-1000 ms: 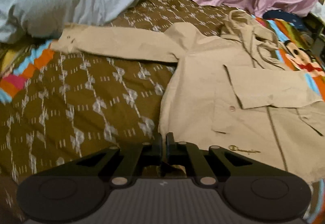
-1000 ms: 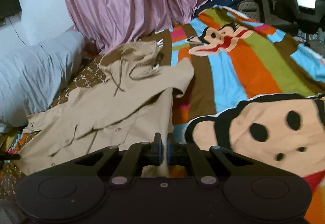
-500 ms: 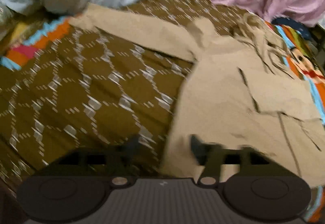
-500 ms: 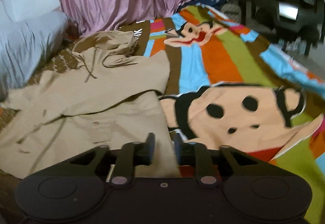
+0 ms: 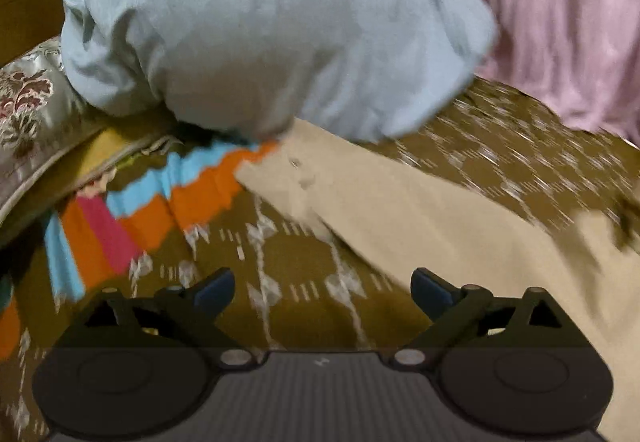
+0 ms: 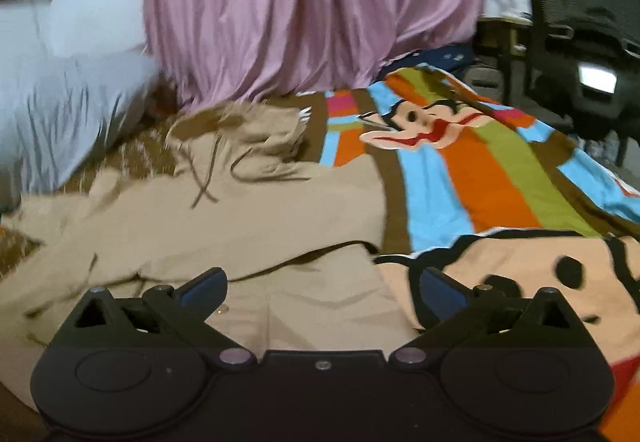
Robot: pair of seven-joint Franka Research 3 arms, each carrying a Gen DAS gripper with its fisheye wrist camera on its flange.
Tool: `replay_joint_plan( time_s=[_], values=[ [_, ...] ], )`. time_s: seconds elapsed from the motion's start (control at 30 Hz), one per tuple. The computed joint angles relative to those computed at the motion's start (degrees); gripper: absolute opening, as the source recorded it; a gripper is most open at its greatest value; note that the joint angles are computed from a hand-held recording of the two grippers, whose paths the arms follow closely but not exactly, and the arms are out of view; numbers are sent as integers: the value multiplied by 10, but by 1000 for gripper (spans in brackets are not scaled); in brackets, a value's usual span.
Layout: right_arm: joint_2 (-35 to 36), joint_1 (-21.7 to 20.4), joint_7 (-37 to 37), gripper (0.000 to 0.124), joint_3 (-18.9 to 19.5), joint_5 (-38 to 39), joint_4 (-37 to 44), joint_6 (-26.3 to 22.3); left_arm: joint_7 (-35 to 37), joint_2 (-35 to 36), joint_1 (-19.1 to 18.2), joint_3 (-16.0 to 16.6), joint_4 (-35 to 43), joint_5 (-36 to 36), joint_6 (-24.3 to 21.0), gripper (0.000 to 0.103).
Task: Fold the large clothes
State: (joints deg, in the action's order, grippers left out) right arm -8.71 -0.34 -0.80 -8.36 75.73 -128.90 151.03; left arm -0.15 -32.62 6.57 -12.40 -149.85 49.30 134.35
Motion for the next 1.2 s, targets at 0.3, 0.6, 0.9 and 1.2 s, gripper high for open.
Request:
replay_joint_plan(
  time_s=[0.3,0.6,0.9,1.2],
  values=[
    [67,11,-66,102,28,95,10,73,-140,167,83,61,98,53,13,87],
    [90,5,-59,102,43,70,15,85,-185,243,90,93,135,57,47,58],
    [90,3,-63,102,45,74,14,84,-276,170,79,86,88,132,58,0],
    [87,1,-75,102,43,89,11,79,-251,71,90,55,48,127,73,0]
  ],
)
